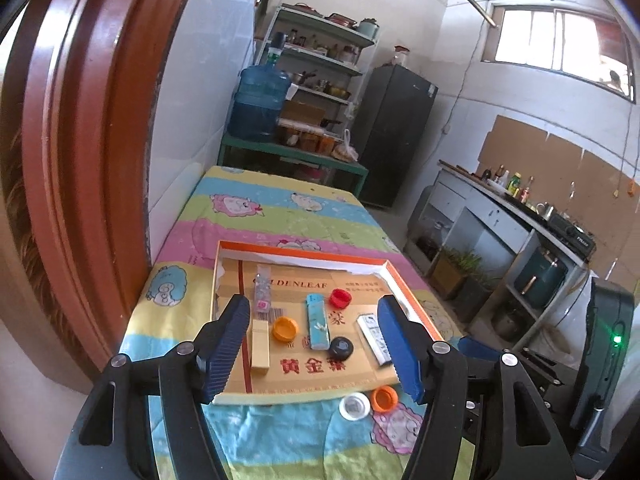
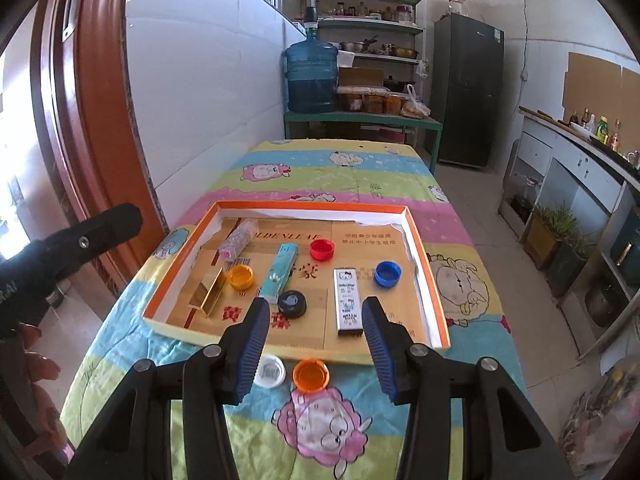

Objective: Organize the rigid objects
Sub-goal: 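Withdraw both tools from the tray toward the white and orange caps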

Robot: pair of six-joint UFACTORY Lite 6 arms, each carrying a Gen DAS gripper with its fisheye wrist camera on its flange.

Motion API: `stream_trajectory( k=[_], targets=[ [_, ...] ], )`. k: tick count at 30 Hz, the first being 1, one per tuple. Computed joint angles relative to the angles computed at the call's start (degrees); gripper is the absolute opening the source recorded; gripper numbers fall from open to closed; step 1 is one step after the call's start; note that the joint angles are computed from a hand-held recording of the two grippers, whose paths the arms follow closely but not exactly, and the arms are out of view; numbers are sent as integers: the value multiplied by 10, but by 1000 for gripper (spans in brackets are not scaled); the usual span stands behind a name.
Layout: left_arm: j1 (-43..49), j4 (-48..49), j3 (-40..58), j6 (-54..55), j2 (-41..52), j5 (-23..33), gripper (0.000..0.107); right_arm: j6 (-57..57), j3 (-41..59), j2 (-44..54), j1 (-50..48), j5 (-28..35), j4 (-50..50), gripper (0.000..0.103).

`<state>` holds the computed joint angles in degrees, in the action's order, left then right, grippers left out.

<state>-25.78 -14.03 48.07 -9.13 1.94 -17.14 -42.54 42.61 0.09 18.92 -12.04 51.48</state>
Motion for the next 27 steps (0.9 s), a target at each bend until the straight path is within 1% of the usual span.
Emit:
stream_trajectory(
  k=[3, 9, 14, 17, 20, 24, 27],
  targets=[
    [-10, -45, -32, 43, -30, 0, 68, 1, -24, -17, 4, -1, 5, 48],
    [-46, -208, -85, 197, -85, -3, 68, 22, -64, -36, 15, -7, -8, 48],
    [-72, -284, -128, 265, -127, -4, 68, 0, -95, -63, 26, -10, 19, 48],
    [-83, -276, -155, 249, -151, -6, 68, 6, -121, -90, 30, -12, 15, 48],
    [-90, -267, -173, 232, -162, -4, 68, 44, -142, -104, 26, -6, -23, 48],
    [-101, -272, -186, 225, -160, -8, 68, 157, -172, -102, 20, -15, -141, 48],
    [-101, -229, -193, 172, -146, -11, 68, 242, -170, -61, 9, -27, -231, 48]
  ],
)
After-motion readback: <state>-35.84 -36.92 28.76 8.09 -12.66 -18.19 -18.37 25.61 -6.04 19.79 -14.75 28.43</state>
